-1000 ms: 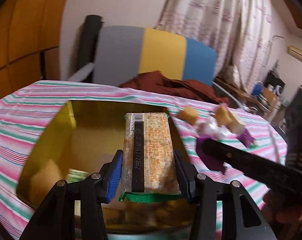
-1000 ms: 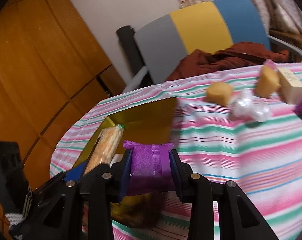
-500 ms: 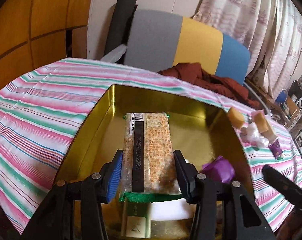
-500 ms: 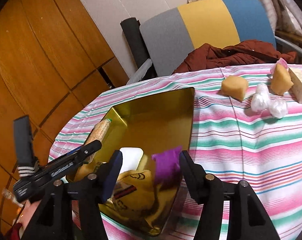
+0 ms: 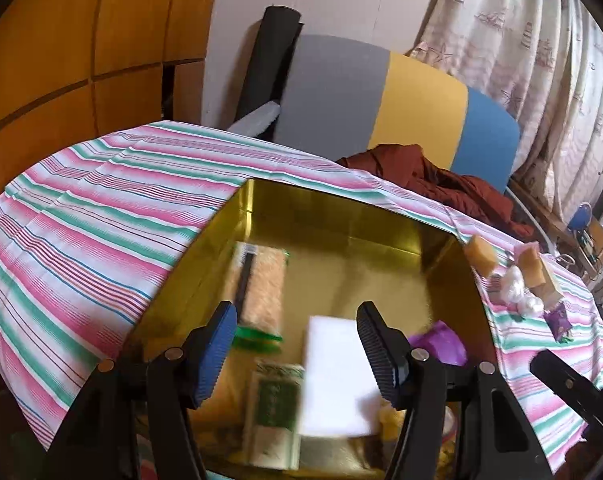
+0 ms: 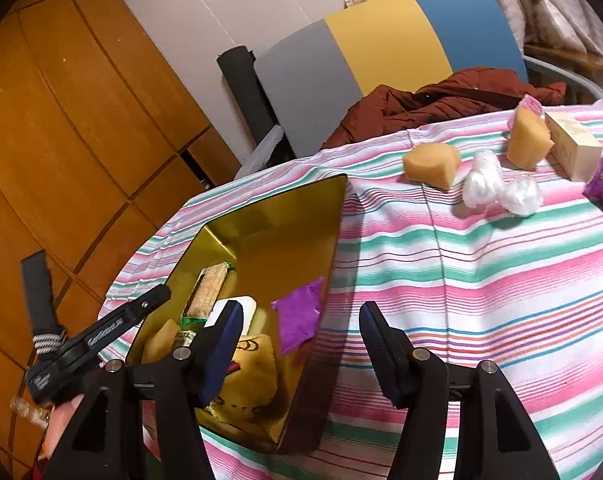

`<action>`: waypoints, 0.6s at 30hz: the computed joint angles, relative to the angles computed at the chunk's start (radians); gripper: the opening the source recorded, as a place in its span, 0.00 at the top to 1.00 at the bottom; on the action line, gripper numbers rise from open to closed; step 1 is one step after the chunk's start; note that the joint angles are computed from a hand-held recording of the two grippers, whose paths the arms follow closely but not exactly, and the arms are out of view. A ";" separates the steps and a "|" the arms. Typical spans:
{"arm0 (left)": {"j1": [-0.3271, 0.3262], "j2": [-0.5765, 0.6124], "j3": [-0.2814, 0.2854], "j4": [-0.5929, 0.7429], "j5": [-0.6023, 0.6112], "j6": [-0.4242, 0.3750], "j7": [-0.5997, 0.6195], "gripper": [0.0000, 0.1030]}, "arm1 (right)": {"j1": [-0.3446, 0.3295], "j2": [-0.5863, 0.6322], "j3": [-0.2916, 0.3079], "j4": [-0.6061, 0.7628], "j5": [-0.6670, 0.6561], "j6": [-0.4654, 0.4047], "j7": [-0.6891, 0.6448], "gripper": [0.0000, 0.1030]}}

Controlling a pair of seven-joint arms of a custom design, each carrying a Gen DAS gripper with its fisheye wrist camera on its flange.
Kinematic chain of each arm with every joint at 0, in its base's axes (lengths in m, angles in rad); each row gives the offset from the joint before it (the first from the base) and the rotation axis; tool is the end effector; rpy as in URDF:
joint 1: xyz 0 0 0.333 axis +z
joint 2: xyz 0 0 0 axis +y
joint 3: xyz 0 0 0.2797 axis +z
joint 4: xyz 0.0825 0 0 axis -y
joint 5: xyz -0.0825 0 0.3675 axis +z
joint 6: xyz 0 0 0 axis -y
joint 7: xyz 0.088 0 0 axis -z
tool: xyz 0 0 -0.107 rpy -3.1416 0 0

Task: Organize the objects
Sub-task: 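Withdraw both open tools from the tin toward the remaining items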

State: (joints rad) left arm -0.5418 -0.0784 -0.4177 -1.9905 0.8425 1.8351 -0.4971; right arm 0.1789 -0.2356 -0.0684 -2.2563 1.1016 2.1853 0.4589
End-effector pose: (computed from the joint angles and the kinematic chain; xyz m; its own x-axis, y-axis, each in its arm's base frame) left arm 0.3462 -0.3968 0.4832 0.6728 -0.7141 0.1934 -0.4000 -0.5710 -0.7169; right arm 0.4883 0.0859 0.4659 0.6588 -0.5836 -0.4747 -0.7009 -0.2471 -0.6690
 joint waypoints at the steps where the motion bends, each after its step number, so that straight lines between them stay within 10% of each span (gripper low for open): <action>1: -0.002 0.011 -0.003 0.011 0.009 0.008 0.002 0.38 | -0.001 0.004 -0.001 0.002 -0.001 0.000 0.004 0.39; 18: -0.067 0.150 0.024 0.178 0.099 0.073 0.068 0.38 | -0.035 0.038 -0.010 0.022 -0.011 0.024 0.031 0.38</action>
